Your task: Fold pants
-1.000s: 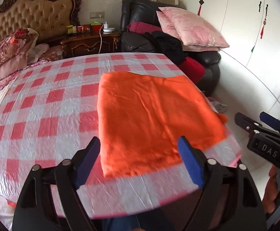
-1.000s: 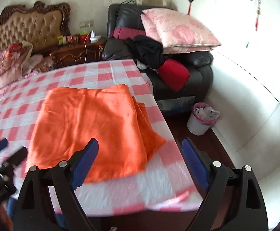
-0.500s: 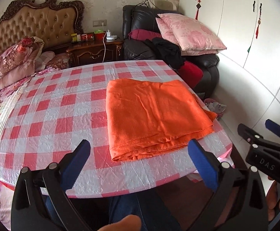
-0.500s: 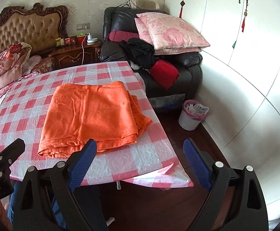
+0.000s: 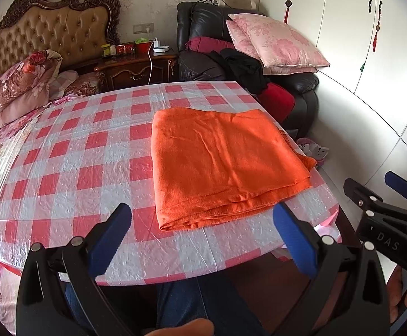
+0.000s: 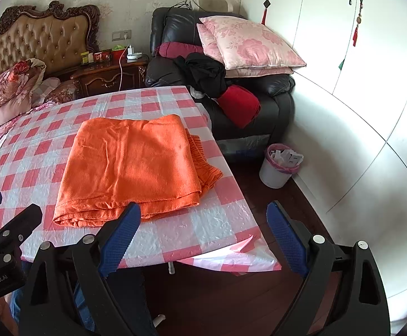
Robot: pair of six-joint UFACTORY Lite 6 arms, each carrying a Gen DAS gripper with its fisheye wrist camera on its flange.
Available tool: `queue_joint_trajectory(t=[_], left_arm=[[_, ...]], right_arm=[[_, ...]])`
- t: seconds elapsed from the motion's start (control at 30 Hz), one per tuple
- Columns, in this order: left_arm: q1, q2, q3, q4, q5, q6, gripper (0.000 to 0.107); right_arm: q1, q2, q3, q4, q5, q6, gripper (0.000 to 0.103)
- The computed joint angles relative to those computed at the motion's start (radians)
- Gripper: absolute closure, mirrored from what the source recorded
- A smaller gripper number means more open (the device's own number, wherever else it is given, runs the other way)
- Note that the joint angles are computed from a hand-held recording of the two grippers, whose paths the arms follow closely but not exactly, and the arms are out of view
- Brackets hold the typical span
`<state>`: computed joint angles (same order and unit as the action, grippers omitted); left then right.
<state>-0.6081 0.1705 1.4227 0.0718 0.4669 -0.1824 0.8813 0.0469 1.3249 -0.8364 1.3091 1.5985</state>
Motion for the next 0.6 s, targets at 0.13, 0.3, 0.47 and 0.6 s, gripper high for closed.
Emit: queue_joint_trajectory(t=[0.13,0.3,0.47,0.6], left_arm=[[0.002,-0.001,-0.002,-0.005,-0.001,0.006,0.006],[0.003,-0.003,-0.005,-0.035,-0.002,0.040,0.006],[0.002,-0.007,-0.013,-0.061,-0.005,0.062,0.006],[0.005,-0.001,-0.010,-0.065,-0.006,0.058,0.006]], right_arm=[[0.001,-0.004,-0.005,0.001,-0.007,0.002,0.015],[0.005,0.002,-0.005,-0.003,-0.001,0.005,0.015],[0.005,0.012,-0.005,0.000,-0.005,0.002,0.015],[0.009,0.007,-0.011,-0.001,-0.020,0.010,0.015]])
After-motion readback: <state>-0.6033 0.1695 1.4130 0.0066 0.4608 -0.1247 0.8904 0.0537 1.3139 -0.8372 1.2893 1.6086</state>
